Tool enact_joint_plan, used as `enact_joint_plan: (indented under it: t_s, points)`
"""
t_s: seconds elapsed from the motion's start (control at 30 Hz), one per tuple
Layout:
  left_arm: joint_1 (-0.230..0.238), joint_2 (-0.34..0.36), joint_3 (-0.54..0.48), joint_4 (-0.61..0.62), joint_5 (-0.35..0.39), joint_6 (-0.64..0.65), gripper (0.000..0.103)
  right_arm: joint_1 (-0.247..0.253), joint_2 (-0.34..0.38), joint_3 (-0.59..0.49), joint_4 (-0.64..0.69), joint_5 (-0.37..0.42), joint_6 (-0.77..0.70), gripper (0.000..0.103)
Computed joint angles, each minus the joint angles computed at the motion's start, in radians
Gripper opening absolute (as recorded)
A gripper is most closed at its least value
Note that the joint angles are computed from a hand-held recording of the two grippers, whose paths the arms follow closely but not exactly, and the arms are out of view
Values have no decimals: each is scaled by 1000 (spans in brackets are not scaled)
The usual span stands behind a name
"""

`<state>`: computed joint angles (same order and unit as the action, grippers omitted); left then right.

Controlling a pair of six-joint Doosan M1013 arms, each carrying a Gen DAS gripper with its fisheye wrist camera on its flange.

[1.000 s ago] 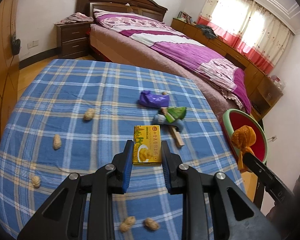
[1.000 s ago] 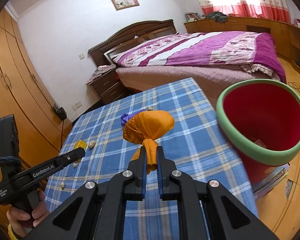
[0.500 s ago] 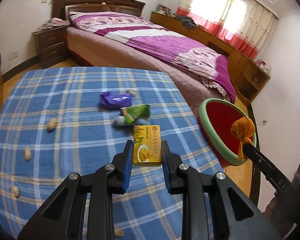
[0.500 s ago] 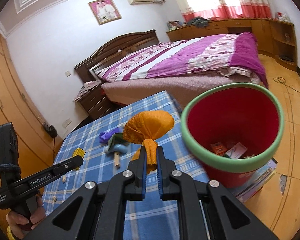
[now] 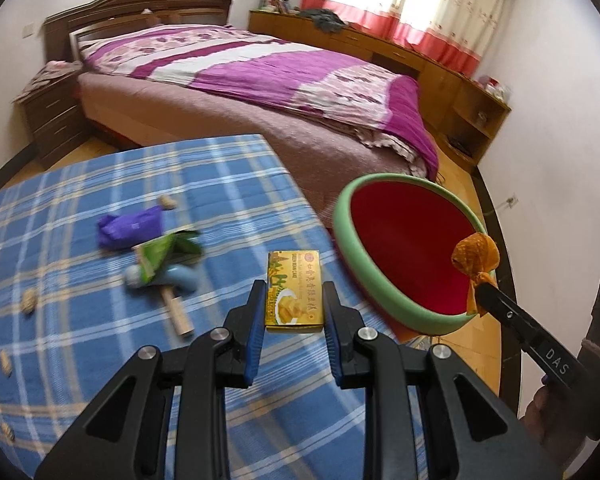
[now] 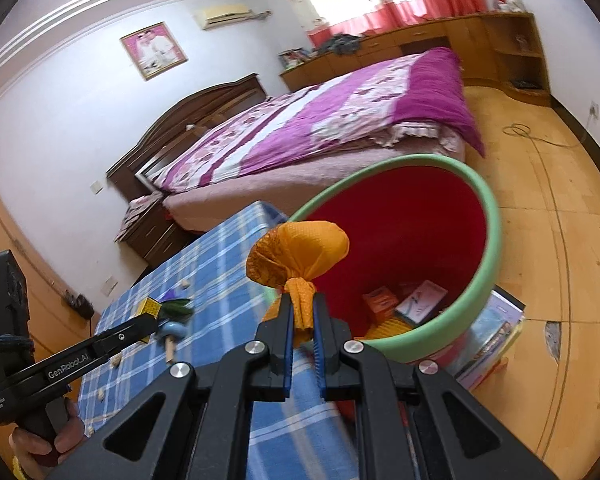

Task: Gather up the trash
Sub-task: 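Carry the yellow box in the left tool while the right tool carries the orange bag over the bucket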

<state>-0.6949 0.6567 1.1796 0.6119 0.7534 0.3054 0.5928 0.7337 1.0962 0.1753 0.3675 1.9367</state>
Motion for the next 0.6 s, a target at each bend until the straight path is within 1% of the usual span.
enact_joint_plan:
  t_s: [0.3,0.43,0.5,0.6]
  points:
    - [6,108,-174,-122,32,196,27,-31,18,-5,-101,24,132,11]
    - [8,164,-262,-171,55,283,27,-40,24,-5,-104,28,137,14]
    - [11,183,-291,-193,55,310,27,-42,27,-7,-134,31,164,15]
    - [14,208,-330,-222,57,347,27,-46,32,-12,-141,39,171,15]
